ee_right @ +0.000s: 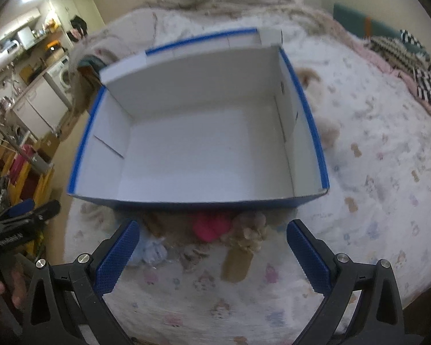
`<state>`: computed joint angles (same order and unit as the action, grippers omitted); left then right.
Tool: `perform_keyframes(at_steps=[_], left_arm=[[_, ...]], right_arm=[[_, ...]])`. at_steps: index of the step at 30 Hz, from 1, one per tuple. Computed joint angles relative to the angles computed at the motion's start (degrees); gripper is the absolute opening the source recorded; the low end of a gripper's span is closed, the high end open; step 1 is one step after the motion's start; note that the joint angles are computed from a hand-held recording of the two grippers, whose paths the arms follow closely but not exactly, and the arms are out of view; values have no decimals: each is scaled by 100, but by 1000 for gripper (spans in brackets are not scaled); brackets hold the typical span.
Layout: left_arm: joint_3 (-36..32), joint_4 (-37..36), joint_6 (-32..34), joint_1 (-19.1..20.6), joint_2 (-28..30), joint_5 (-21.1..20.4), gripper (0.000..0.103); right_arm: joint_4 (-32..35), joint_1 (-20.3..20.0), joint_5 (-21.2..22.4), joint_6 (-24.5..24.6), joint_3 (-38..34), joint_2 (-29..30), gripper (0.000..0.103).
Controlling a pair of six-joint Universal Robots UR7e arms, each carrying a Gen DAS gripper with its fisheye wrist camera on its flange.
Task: Organize soft objects
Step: 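Lower the left tool and grasp the light-blue plush while the right tool grasps the tan cylinder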
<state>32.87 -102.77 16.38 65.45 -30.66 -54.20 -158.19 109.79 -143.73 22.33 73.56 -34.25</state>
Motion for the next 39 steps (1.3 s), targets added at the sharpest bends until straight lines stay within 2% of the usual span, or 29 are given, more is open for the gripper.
perform_keyframes(at_steps=[2, 6, 11, 14, 15, 16, 19, 22, 23, 24, 25, 26, 28, 32, 38, 39], left_arm=[[-119, 196, -76, -1, 105, 63, 101], [-536, 746, -454, 72, 366, -113, 101], [-1214, 1778, -904, 191, 811, -277, 98], [-2006, 2588, -1131, 286, 1250, -580, 86], [-2151, 2700, -1168, 298, 1341, -641, 77], [-2057, 2611, -1159, 298, 1313, -694, 73], [-1789, 2406, -955, 258, 1243, -797, 73], [-2096, 2886, -940, 223, 1495, -674, 73], [-1983, 2851, -962, 221, 1469, -594, 70], [-1631, 2608, -952, 212, 1320, -511, 50], [-1229, 2276, -880, 183, 1142, -390, 35], [-1066, 2119, -811, 160, 1070, -397, 32], [-769, 1742, -587, 135, 880, -610, 12], [-609, 1601, -576, 139, 671, -774, 11], [-386, 1204, -721, 183, 457, -661, 10], [-389, 1141, -755, 183, 454, -643, 10]], right_arm=[[235, -95, 74, 195, 52, -47, 103], [447, -287, 367, 692, 260, -191, 103], [287, -403, 629, 992, 454, -281, 103], [300, -426, 714, 1029, 465, -291, 103], [336, -430, 705, 1054, 458, -285, 103], [398, -433, 689, 1084, 440, -284, 103], [521, -443, 672, 1150, 364, -244, 103], [571, -446, 642, 1092, 253, -171, 103], [584, -446, 628, 1073, 231, -156, 103], [605, -449, 625, 1062, 212, -146, 103], [606, -455, 630, 1058, 217, -147, 103], [610, -463, 638, 1065, 232, -161, 103], [616, -481, 647, 1095, 261, -180, 103], [473, -532, 781, 1163, 404, -270, 103], [437, -617, 972, 1343, 682, -454, 103], [502, -640, 1040, 1421, 717, -484, 97]])
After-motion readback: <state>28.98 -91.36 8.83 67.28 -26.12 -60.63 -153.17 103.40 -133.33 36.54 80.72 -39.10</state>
